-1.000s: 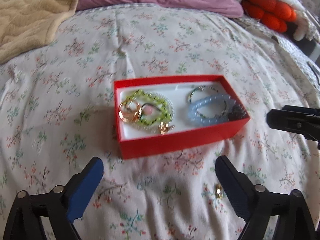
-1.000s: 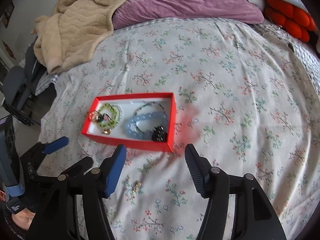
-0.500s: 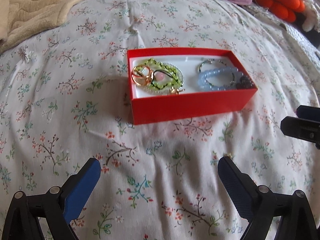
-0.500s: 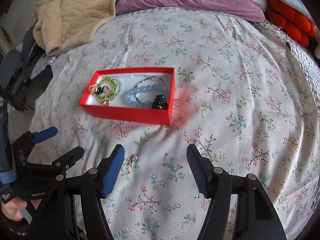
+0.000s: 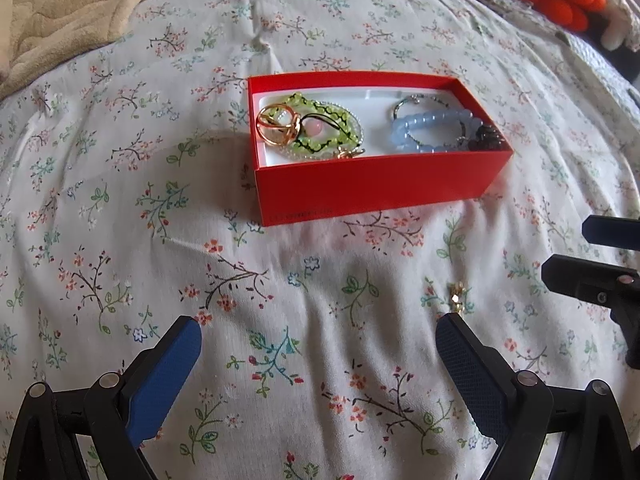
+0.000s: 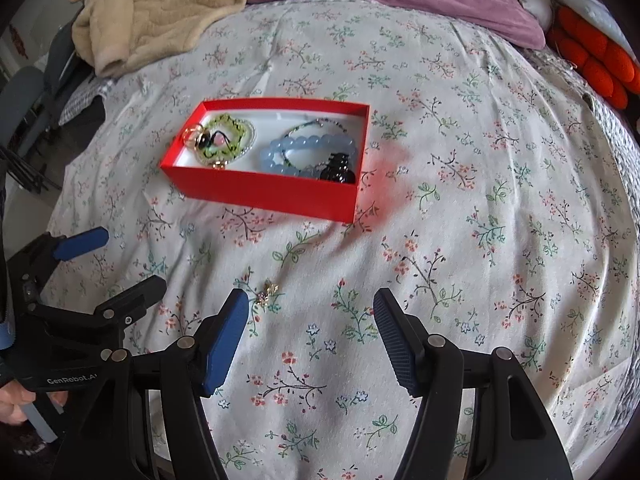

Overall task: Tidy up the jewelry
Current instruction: 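Withdraw both open tools from the box toward the last gold pieces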

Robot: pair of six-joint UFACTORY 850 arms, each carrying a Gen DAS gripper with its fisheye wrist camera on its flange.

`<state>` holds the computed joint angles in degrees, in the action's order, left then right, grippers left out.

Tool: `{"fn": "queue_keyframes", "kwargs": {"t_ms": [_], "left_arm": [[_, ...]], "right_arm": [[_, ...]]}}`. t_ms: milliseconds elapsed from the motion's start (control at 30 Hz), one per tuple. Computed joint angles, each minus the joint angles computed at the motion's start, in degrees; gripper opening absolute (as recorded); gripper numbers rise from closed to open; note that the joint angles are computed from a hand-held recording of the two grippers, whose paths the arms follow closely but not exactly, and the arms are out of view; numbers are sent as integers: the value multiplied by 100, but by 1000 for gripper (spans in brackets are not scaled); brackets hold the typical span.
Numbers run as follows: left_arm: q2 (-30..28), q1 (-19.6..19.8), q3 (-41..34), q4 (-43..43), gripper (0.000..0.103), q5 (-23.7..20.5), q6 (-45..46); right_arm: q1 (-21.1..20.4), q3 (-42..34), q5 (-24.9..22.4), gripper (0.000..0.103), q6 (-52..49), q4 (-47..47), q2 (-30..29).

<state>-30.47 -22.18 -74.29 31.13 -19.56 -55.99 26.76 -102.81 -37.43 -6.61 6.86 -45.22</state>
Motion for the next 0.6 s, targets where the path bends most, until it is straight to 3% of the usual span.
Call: {"fn": "queue_keyframes", "kwargs": {"t_ms": [433,600], "left_arm": [[55,-3,316,496,97,205,-322],[88,41,557,-60,97,621,409]], "right_arm": [[62,254,112,68,13,-303,43],[54,399,85,69,94,-520,8]]}}
